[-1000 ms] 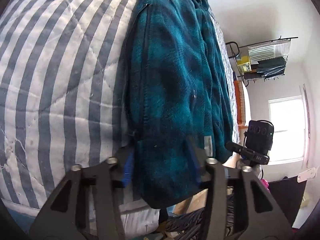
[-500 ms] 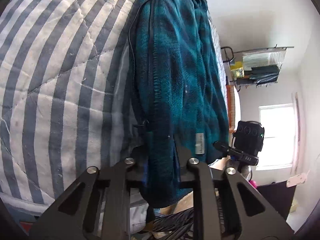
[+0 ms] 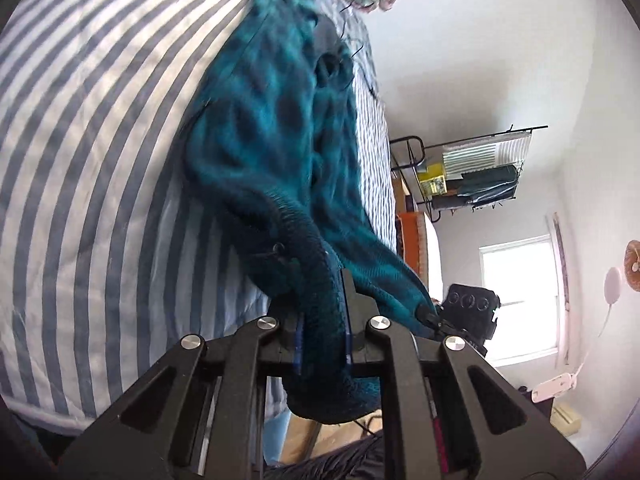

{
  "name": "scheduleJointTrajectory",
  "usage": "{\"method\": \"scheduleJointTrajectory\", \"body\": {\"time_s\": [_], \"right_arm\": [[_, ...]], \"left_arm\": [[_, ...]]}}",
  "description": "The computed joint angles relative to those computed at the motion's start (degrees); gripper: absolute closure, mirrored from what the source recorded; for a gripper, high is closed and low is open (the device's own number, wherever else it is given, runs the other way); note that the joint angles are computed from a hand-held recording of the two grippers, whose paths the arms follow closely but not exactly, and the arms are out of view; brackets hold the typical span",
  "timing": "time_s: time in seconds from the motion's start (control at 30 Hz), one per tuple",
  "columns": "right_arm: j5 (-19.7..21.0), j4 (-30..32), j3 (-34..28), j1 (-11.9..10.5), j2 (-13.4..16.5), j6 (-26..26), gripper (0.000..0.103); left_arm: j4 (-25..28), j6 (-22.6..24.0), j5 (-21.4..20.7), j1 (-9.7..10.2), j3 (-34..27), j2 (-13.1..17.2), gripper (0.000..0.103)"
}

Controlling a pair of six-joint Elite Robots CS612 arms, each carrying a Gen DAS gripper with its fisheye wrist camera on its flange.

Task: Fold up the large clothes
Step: 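Lift the hem end with both tools and fold it toward the collar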

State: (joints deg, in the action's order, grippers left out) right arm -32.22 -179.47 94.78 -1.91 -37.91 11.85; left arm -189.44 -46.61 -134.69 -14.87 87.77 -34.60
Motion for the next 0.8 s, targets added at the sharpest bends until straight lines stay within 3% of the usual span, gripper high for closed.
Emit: {"method": "scheduleJointTrajectory", "body": {"time_s": [0.23, 0.4, 0.67, 0.8], "right_arm": [[-6.8, -0.66, -5.32, 1.49, 0.26, 3.74, 0.087], [-10.55, -1.35, -9.95, 2.63, 2.22, 8.53, 0.087], [-11.66, -1.98, -15.53, 2.06, 7.18, 16.84, 0.087], [-11.54, 0.94, -16.92, 1.98, 8.2, 16.56, 0.087]], "left_arm": [[1.68, -1.57, 3.49, -0.35, -6.04, 1.6, 0.091], [3.82, -3.3, 5.76, -0.02, -10.53, 3.9, 0.091], [7.44, -3.11, 8.35, -0.14, -15.44, 7.19, 0.091], [9.2, -2.74, 8.97, -0.3, -16.5, 7.93, 0.091]]}}
